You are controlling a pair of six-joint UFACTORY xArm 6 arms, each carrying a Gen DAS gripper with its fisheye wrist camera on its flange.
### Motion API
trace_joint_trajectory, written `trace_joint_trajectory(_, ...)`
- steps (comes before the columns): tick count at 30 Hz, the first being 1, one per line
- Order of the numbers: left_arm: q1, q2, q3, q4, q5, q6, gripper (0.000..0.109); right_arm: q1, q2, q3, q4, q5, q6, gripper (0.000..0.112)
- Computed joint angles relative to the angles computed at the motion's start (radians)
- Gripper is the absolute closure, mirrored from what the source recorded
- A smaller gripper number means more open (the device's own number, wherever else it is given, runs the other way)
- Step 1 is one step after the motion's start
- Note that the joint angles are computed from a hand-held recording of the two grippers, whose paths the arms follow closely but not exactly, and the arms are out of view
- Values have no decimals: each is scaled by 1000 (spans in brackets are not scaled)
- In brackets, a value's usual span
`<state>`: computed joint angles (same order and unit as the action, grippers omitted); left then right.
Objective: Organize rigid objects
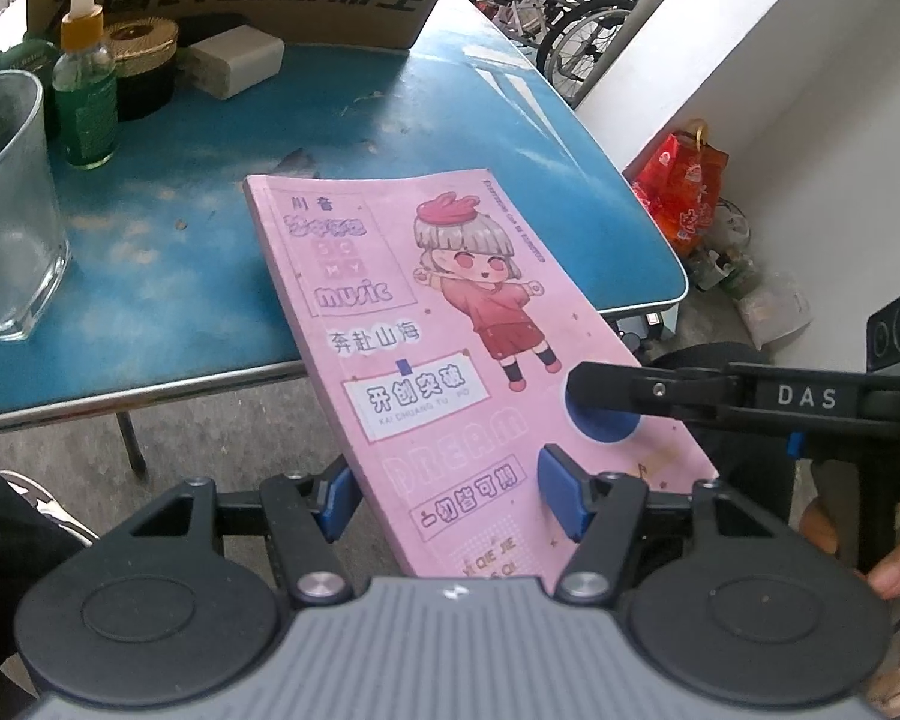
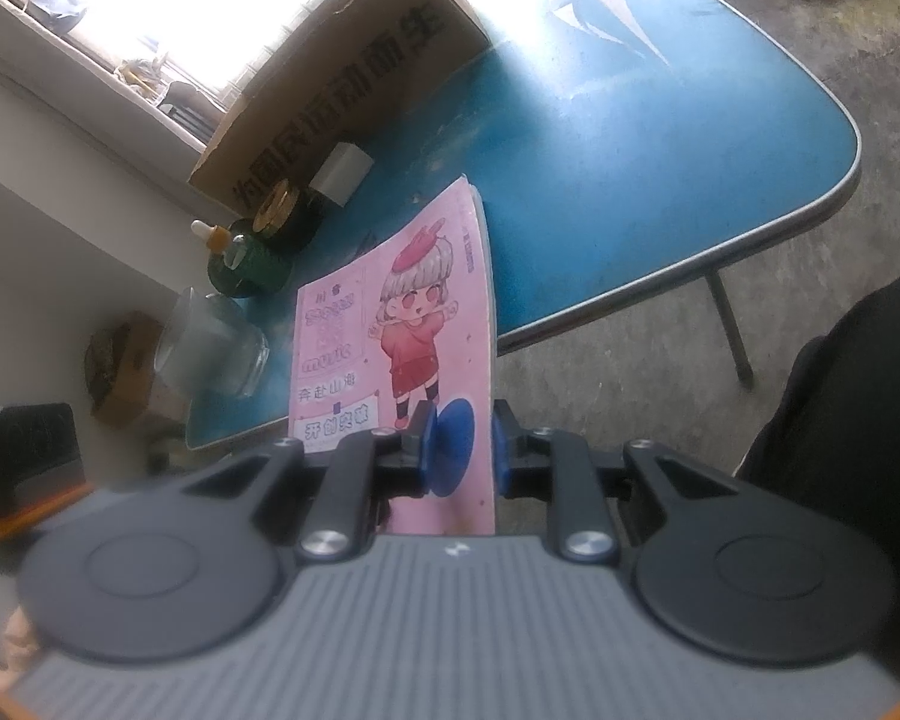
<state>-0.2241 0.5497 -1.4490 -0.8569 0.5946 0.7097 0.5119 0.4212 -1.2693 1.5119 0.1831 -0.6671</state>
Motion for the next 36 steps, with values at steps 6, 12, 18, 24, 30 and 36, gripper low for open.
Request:
trace_joint_trajectory(6, 11, 23, -27, 20, 32, -27, 46, -4, 2, 2, -53, 10, 59, 93)
trace_joint_trajectory(12, 13, 29, -37, 30, 42, -44, 46, -7, 5, 0, -76, 17, 81, 93)
trace_joint_trajectory(18, 11, 19, -29, 41, 41, -51, 46, -7, -1, 2, -61, 18, 62, 93)
trace_joint_trajectory(24, 13, 17, -28, 41, 47, -58, 46, -7, -6, 8, -23, 20, 29, 93)
trace_joint_trajectory(30, 13, 12, -22, 33, 43, -47, 46, -5, -15, 14, -7, 16, 12, 93)
trace_joint_trajectory(36, 14, 16, -25, 27, 45, -43, 46, -5, -15, 14, -12, 17, 16, 93)
